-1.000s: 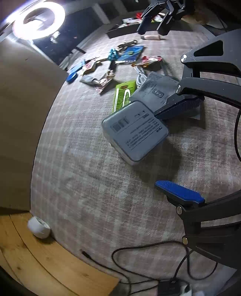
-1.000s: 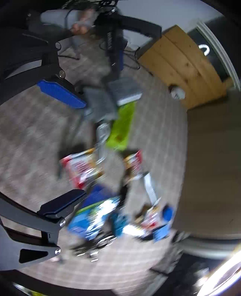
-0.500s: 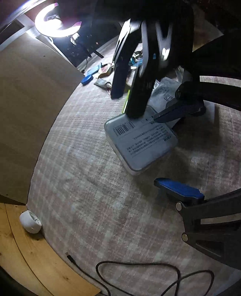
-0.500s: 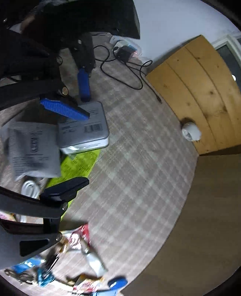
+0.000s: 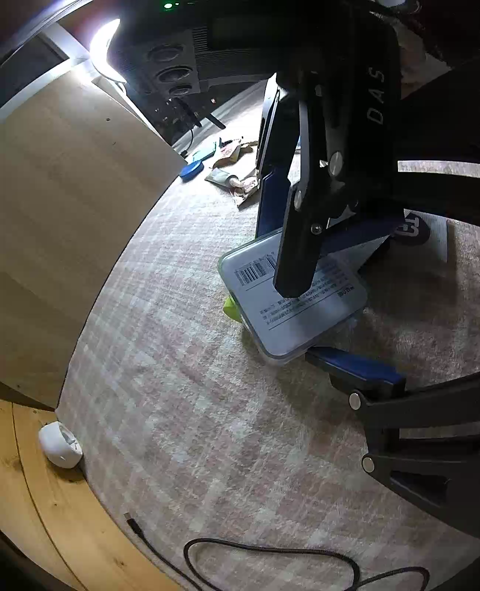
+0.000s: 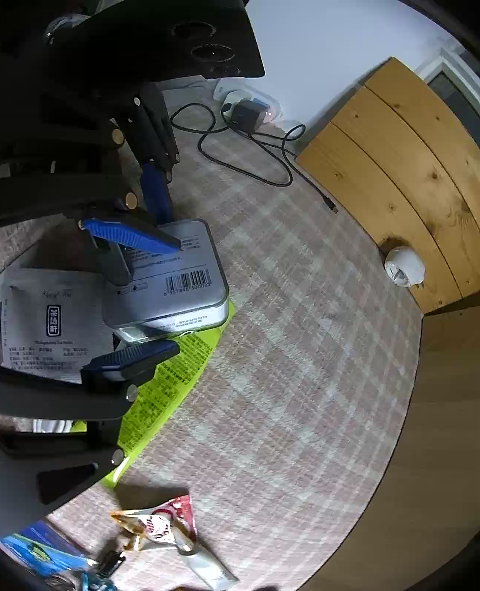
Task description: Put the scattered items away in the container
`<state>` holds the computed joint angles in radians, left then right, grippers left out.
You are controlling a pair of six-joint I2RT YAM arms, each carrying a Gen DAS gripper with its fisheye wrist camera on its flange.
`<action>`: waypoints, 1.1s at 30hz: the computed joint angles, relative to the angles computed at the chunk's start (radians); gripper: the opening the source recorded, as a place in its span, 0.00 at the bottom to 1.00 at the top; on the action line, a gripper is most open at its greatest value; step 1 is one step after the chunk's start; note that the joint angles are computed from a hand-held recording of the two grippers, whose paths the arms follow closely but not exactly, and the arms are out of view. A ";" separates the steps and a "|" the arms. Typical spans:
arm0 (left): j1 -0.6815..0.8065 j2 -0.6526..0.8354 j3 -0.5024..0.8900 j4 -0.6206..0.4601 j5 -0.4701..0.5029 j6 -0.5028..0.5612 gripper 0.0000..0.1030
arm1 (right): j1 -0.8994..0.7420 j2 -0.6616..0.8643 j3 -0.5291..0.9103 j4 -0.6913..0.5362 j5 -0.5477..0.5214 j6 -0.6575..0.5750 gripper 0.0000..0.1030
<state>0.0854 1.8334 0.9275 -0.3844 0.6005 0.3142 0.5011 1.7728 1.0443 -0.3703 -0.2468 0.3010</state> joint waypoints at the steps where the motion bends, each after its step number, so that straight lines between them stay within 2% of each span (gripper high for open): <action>1: 0.000 -0.008 -0.006 0.002 -0.002 -0.001 0.48 | 0.000 -0.003 -0.002 -0.003 -0.002 0.008 0.46; 12: -0.049 -0.161 -0.020 -0.069 0.021 -0.001 0.48 | 0.006 -0.182 -0.089 0.001 0.046 0.064 0.46; 18: -0.206 -0.267 -0.029 -0.080 -0.002 -0.047 0.48 | -0.060 -0.398 -0.196 -0.042 0.090 0.086 0.46; 22: -0.368 -0.329 -0.042 -0.060 -0.029 -0.129 0.48 | -0.159 -0.596 -0.272 -0.131 0.096 0.081 0.46; 27: -0.633 -0.363 -0.046 0.008 -0.093 -0.268 0.48 | -0.434 -0.860 -0.309 -0.356 0.013 -0.027 0.46; 30: -0.806 -0.342 -0.013 0.048 -0.137 -0.355 0.48 | -0.759 -0.961 -0.291 -0.531 -0.137 -0.245 0.46; 33: -0.961 -0.289 0.049 0.082 -0.174 -0.431 0.48 | -1.136 -0.965 -0.231 -0.697 -0.249 -0.504 0.46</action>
<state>-0.8752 1.5448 0.9770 -0.3028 0.4269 -0.1166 -0.6348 0.8083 0.8132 -1.0677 -0.4961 -0.2033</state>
